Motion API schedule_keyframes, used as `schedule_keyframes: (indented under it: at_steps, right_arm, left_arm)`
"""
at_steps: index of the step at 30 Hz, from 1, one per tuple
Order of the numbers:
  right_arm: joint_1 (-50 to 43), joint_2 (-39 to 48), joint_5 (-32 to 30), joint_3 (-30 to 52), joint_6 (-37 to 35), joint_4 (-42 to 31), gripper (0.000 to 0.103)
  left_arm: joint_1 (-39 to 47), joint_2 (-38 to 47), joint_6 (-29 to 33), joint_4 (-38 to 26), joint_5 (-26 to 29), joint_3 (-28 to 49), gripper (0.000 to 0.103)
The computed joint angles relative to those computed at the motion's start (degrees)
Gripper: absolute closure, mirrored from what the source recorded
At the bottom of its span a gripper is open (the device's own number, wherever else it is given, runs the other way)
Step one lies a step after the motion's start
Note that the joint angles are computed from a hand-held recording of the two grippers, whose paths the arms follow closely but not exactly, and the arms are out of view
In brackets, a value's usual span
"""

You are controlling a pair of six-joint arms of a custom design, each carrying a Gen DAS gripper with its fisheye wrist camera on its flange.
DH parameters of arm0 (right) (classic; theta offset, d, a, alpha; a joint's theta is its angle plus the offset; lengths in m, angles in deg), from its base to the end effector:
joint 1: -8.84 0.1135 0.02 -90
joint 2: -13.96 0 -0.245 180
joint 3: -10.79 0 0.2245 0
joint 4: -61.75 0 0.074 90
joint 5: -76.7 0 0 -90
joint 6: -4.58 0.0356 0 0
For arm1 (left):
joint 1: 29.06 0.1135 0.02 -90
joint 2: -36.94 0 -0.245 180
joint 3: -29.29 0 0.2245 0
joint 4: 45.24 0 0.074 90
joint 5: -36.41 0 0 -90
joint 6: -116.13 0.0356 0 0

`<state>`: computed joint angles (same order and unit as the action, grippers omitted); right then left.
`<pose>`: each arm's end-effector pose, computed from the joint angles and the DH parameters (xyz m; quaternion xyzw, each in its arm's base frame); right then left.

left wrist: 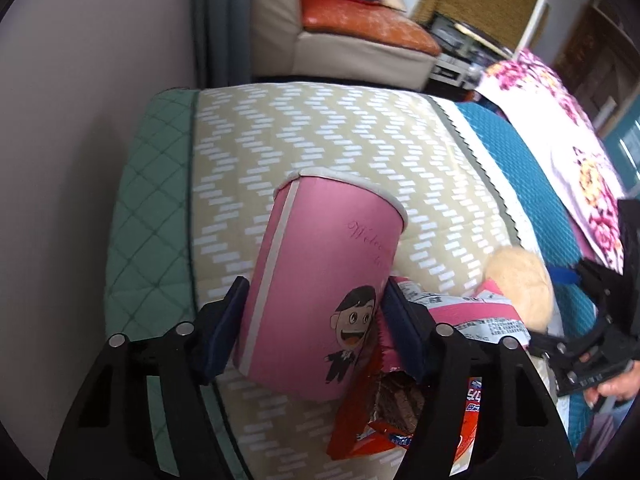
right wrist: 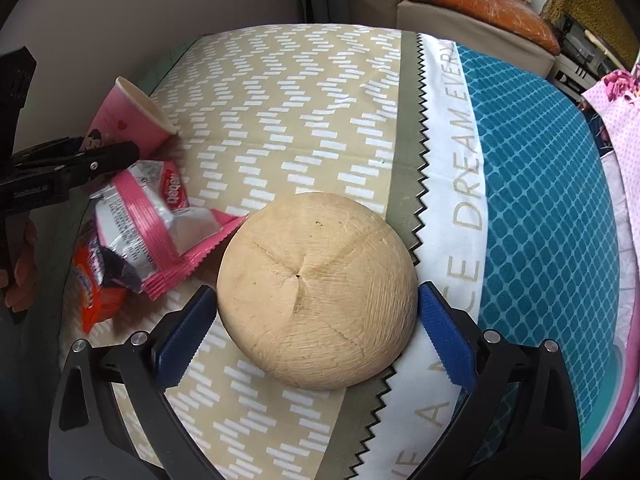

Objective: Collect trash
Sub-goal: 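Grasp the pink paper cup with the left gripper while the right gripper grasps the tan bun, then lift the cup and the tan shell, turning the shell over in the right gripper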

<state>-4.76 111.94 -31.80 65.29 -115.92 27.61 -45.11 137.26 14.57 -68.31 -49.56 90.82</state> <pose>0.2359 -0.0455 0.0964 -0.1613 0.9680 0.1082 0.1586 0.2785 -0.0827 0.1173 0.0465 0.9683 -0.0911 0.2278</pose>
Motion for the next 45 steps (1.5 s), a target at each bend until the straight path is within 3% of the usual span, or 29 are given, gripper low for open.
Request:
schedule_keyframes:
  at_steps: [4, 9, 13, 17, 27, 35, 45]
  right_arm:
    - [-3.08, -2.43, -2.84, 0.77, -1.82, -5.98, 0.008]
    - [-11.68, -2.93, -7.62, 5.68, -8.24, -19.97, 0.008]
    - [-20.1, -3.48, -7.99, 8.15, -16.74, -30.54, 0.008]
    - [-27.66, -4.62, -6.81, 8.31, -23.56, -36.84, 0.008]
    - [-48.93, 0.07, 1.39, 11.43, -39.57, -44.68, 0.008]
    - [-52.45, 10.79, 2.65, 22.4, -40.36, -51.37, 0.008]
    - [-44.94, 18.1, -3.0, 39.14, -32.16, -57.2, 0.007]
  left_arm:
    - [0.24, -5.03, -3.18, -0.52, -0.9, -3.26, 0.037]
    - [-2.23, -17.22, -5.44, -3.05, -0.39, -8.46, 0.037]
    - [-10.32, -25.78, -9.61, -6.68, -1.54, -10.32, 0.037]
    - [-20.84, -27.5, -14.69, -7.73, -4.15, -9.73, 0.036]
    - [-37.23, -20.18, -25.32, -3.49, -6.6, -10.67, 0.036]
    - [-41.63, -13.58, -28.5, -0.92, -5.96, -8.92, 0.036]
    - [-43.6, -6.33, -28.43, 1.16, -3.86, -4.46, 0.036]
